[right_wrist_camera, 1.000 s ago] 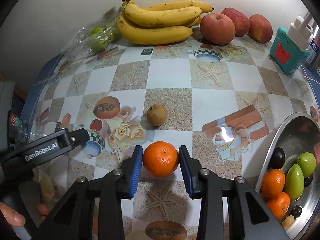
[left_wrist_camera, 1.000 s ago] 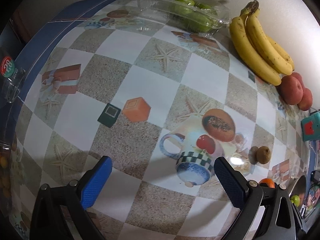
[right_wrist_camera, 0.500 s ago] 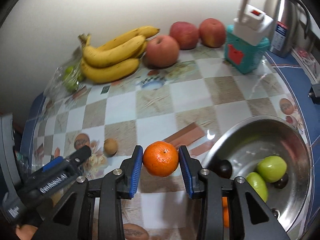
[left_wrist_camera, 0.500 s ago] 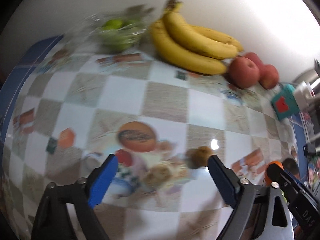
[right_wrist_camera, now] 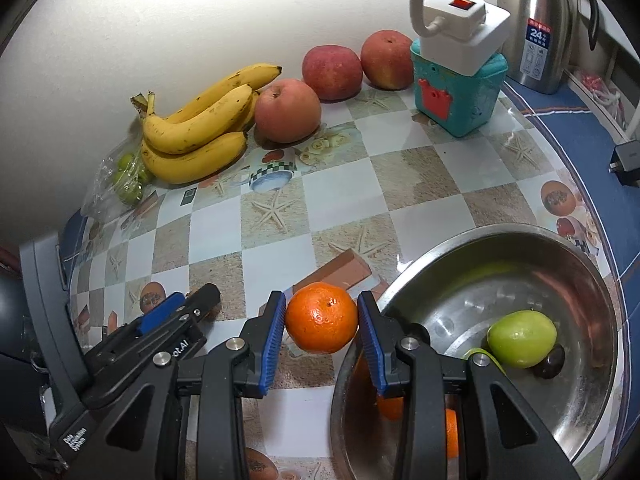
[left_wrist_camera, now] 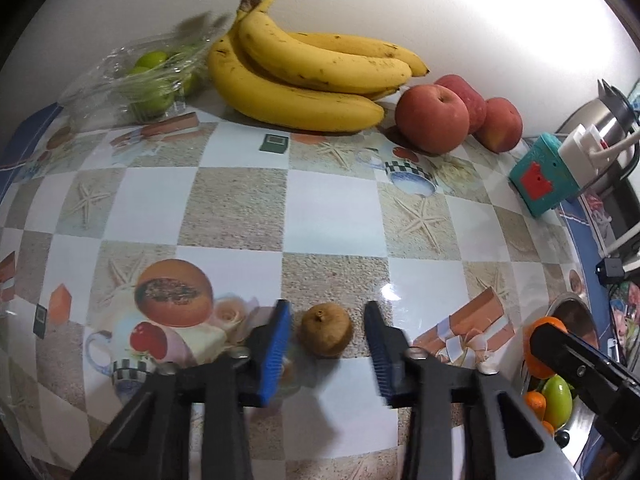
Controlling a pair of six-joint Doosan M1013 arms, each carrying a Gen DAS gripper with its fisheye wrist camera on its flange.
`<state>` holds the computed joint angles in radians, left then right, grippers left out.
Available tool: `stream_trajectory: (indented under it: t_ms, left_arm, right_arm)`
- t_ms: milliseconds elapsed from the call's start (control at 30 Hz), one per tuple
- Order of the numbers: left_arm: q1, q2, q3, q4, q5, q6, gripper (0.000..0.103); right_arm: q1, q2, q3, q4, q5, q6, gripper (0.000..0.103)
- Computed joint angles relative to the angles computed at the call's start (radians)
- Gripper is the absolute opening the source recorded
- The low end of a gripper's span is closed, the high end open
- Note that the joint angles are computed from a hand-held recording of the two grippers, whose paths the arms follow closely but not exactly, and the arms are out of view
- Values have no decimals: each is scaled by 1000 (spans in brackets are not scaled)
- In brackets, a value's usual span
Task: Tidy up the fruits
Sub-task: 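Grasp the tangerine with the right tool while the left tool grasps the small tan fruit, then carry the tan fruit with the left tool while the right tool carries the tangerine to the bowl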
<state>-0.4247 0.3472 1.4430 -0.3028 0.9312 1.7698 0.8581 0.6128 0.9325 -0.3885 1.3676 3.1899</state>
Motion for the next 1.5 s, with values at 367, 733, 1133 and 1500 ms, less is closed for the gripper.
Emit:
stream_trajectory:
  t_ms: [367, 733, 1133, 1500]
  left_arm:
    - [-4, -30, -1, 4, -12, 3, 27]
    - [-4, -113, 19, 70, -28, -23, 27]
    - [8, -201, 88, -52, 1, 43, 27]
    - [-84, -209, 133, -85, 122, 108, 27]
  right_arm:
    - [4, -3, 0, 3, 4, 1, 38]
    - [42, -19, -4, -13, 43, 23, 38]
    - [103, -91, 95, -56, 71, 153, 38]
    - [124, -154, 219, -11, 51, 269, 38]
